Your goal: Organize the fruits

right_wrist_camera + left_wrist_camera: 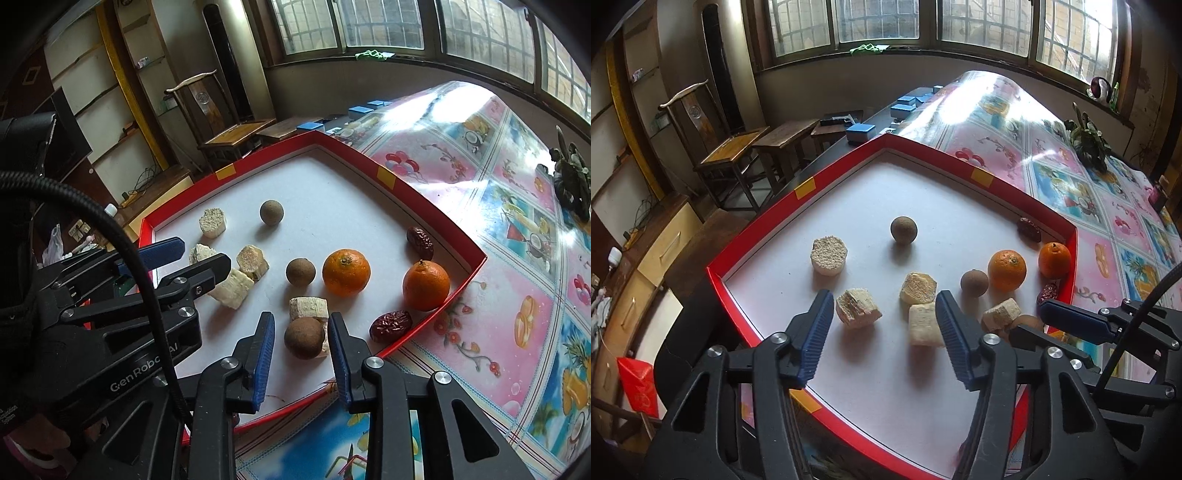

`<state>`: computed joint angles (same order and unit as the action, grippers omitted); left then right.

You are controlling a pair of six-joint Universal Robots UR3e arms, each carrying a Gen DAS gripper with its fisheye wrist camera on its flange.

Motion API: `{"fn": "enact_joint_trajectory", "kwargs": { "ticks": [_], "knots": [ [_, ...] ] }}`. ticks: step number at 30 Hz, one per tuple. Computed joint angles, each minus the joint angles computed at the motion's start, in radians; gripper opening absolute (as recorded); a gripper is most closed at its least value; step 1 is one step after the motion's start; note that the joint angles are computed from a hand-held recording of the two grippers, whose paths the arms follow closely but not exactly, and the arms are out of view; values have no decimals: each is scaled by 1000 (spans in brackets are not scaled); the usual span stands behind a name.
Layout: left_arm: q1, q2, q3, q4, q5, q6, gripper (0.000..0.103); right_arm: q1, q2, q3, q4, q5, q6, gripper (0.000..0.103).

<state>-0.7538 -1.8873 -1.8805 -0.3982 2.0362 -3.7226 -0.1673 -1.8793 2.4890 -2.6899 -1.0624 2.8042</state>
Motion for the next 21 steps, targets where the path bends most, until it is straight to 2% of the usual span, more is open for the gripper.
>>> {"fn": "enact_joint_trajectory", "kwargs": {
  "ticks": [11, 14, 18, 21],
  "knots": [
    [-91, -26, 85, -38, 114, -24, 62, -119, -285, 76, 149, 44, -55, 38],
    [-115, -34, 107, -43, 142, -32, 62, -197, -412, 89, 265, 80, -98, 43],
    [-141, -44, 136, -59, 159, -41, 62, -284, -569, 99, 418, 106, -160, 44],
    [-156, -52, 158, -78, 172, -55, 62, -377, -692, 91, 597, 162, -238, 46]
  ]
}}
